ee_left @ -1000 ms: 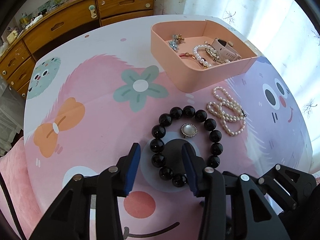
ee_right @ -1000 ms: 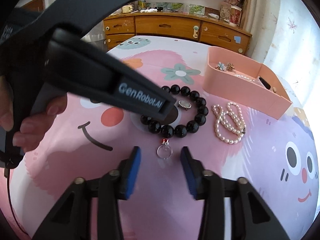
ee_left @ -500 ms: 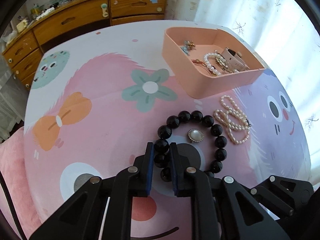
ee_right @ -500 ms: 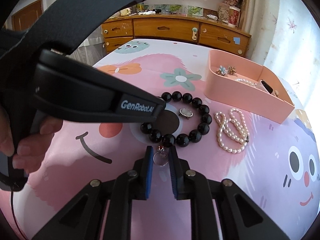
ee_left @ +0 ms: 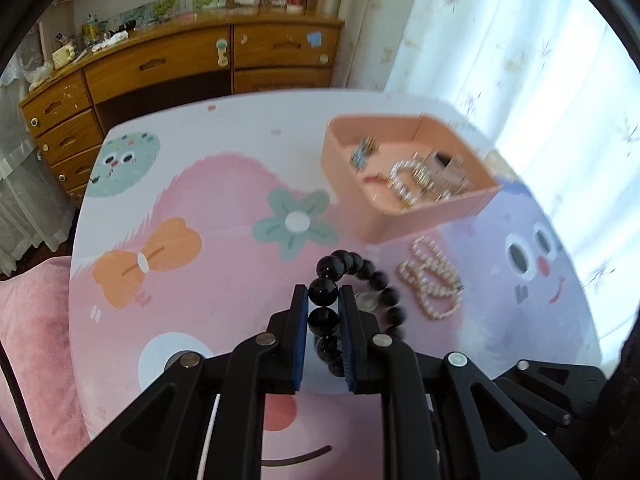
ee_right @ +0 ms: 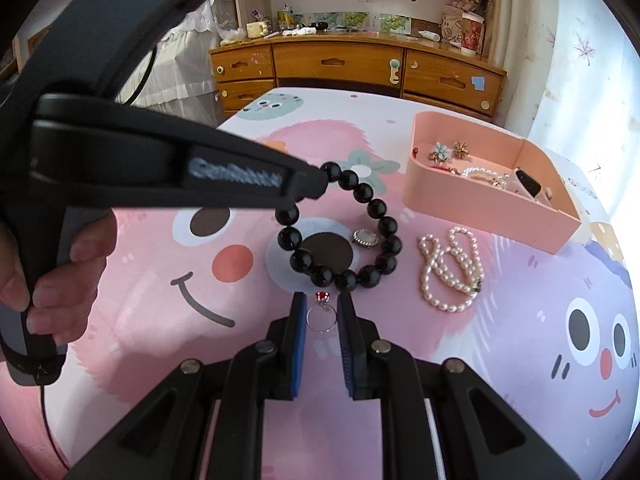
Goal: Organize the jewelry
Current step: 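Close left tool on black bead bracelet while right grasps silver ring, then carry black bracelet with left tool into pink box while right drops ring there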
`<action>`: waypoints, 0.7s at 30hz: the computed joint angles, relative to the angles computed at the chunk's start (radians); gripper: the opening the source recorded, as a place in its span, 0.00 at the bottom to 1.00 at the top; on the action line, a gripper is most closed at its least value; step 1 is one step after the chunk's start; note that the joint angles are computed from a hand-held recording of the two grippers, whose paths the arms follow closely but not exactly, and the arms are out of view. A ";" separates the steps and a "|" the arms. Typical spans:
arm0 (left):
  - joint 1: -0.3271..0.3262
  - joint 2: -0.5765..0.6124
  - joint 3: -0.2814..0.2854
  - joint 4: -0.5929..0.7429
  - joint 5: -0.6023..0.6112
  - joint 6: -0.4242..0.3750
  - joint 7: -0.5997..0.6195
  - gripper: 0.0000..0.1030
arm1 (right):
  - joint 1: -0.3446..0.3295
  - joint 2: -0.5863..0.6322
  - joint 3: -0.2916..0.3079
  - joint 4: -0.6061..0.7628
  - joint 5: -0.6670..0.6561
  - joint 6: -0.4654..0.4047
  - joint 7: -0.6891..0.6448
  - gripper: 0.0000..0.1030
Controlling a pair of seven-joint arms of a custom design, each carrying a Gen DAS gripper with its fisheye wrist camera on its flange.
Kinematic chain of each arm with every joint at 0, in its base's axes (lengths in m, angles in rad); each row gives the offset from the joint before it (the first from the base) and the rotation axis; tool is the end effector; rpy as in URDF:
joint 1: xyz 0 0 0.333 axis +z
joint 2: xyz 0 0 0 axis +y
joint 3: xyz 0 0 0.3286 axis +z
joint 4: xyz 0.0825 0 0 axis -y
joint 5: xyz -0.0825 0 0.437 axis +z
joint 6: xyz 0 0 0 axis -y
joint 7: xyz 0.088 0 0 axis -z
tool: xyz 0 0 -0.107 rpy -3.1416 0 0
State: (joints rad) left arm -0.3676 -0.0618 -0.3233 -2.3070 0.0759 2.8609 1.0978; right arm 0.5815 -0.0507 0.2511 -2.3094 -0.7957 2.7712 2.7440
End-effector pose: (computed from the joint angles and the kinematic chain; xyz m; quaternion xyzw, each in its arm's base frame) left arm 0.4502 -0.3794 0.4190 -0.5696 0.7642 -0.2886 0.0906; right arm 0.3648 0.4478 0.3902 -0.7714 0.5454 -0.1773 0.2757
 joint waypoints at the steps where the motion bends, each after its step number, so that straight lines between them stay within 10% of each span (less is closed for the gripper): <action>1: -0.001 -0.008 0.000 -0.004 -0.007 0.012 -0.002 0.12 | -0.002 -0.011 -0.003 -0.009 0.007 0.011 -0.001 0.15; 6: -0.029 -0.041 0.011 -0.002 -0.151 0.024 0.096 0.12 | -0.026 -0.068 -0.007 -0.045 0.031 0.053 -0.018 0.15; 21: 0.025 -0.049 -0.064 0.174 0.067 -0.016 -0.096 0.12 | -0.105 -0.210 -0.027 -0.049 0.193 0.060 -0.263 0.15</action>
